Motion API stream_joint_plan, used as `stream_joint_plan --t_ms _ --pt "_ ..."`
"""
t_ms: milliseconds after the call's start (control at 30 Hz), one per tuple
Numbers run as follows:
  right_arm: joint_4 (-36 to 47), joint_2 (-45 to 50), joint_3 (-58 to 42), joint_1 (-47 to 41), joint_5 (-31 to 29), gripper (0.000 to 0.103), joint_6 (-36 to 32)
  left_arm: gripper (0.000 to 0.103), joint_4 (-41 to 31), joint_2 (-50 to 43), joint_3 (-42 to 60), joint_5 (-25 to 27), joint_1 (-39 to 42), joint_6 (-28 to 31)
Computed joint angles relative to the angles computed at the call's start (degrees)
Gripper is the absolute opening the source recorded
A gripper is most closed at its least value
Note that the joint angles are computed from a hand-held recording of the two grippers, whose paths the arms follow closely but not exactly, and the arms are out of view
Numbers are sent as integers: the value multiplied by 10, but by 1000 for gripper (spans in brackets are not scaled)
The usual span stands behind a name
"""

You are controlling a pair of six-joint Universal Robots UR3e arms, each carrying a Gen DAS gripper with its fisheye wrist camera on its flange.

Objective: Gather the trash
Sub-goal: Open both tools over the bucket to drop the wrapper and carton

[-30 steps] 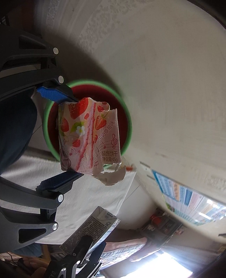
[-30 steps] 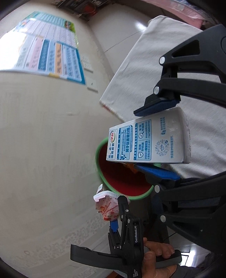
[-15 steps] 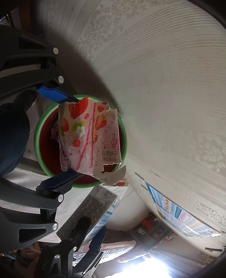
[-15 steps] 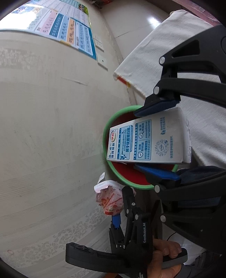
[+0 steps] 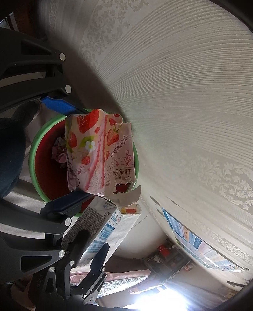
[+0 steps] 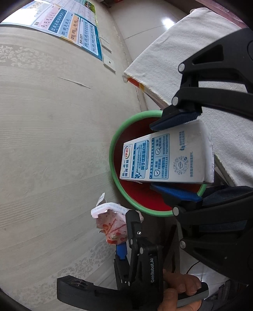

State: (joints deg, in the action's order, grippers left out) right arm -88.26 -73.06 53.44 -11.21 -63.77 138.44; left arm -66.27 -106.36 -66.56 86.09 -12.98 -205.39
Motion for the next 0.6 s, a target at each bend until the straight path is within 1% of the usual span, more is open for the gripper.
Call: stream_joint_plan --t_ms 67,100,133,167,233,333,433,500,600 --pt "2 9 -9 4 -12 58 6 72 4 9 -13 -3 2 -2" --pt "2 9 -9 4 -15 66 8 74 4 9 -13 -2 1 -5" --pt "-1 6 -4 2 -16 74 8 81 9 13 -17 1 1 -9" --pt "-6 0 3 -1 -16 76 7 86 15 21 -29 1 2 -11" --pt "-8 -9 13 -10 -15 81 5 90 21 26 -36 1 1 -17" --pt "-7 -33 34 -34 -9 88 0 93 24 27 -33 4 -14 -24" --pt "-4 -76 75 -79 6 91 -16 95 30 22 -20 11 -36 -27" --pt "-2 -103 104 -113 16 92 -29 95 32 10 0 23 -63 -34" --pt "16 -153 152 -188 35 93 -58 95 29 -15 42 32 -97 -42"
